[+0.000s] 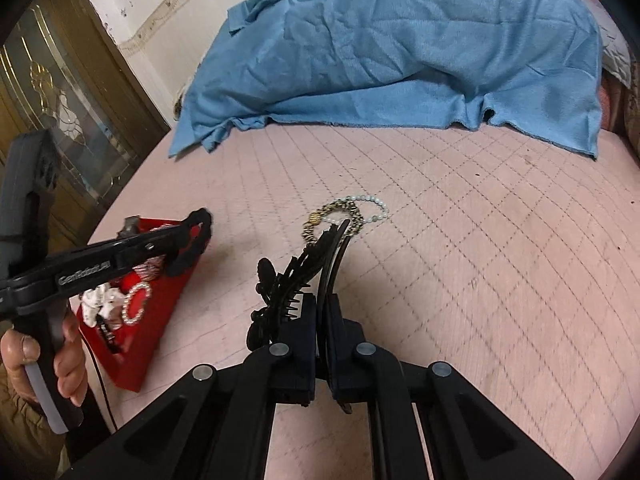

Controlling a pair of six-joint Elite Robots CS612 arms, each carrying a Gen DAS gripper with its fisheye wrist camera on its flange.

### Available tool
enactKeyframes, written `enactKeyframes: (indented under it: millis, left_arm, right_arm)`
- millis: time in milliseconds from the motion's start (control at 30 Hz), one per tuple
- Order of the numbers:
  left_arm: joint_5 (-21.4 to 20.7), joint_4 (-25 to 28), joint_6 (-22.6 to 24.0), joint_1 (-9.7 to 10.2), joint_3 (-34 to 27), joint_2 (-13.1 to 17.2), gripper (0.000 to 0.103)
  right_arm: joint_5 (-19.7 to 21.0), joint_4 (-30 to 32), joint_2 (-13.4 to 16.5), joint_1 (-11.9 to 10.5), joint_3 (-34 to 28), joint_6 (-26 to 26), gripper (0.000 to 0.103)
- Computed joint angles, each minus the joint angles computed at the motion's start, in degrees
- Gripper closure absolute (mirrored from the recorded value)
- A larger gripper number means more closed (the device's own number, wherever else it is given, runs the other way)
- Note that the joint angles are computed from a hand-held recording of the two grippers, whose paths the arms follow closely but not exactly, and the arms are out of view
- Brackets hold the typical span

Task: Organize jewelry
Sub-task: 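Carry the hair tie and claw clip into the red tray and open both tools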

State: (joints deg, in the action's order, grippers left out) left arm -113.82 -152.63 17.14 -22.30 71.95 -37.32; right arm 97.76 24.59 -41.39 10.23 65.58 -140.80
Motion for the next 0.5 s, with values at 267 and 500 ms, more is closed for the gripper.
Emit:
enactKeyframes:
  millis: [267,500]
  left_arm:
    - [0.3,-6.4,-3.1,3.22,6.7,-4.4,0.095]
    - [5.0,-9.1,-7.3,6.66,8.7,-5.3,0.095]
  right_arm:
    - [1.5,-0.9,-1.7,2.0,0.6,0.6,0.098]
    - [0.8,0.0,-0.8,3.8,-2.3,-0.1,0.097]
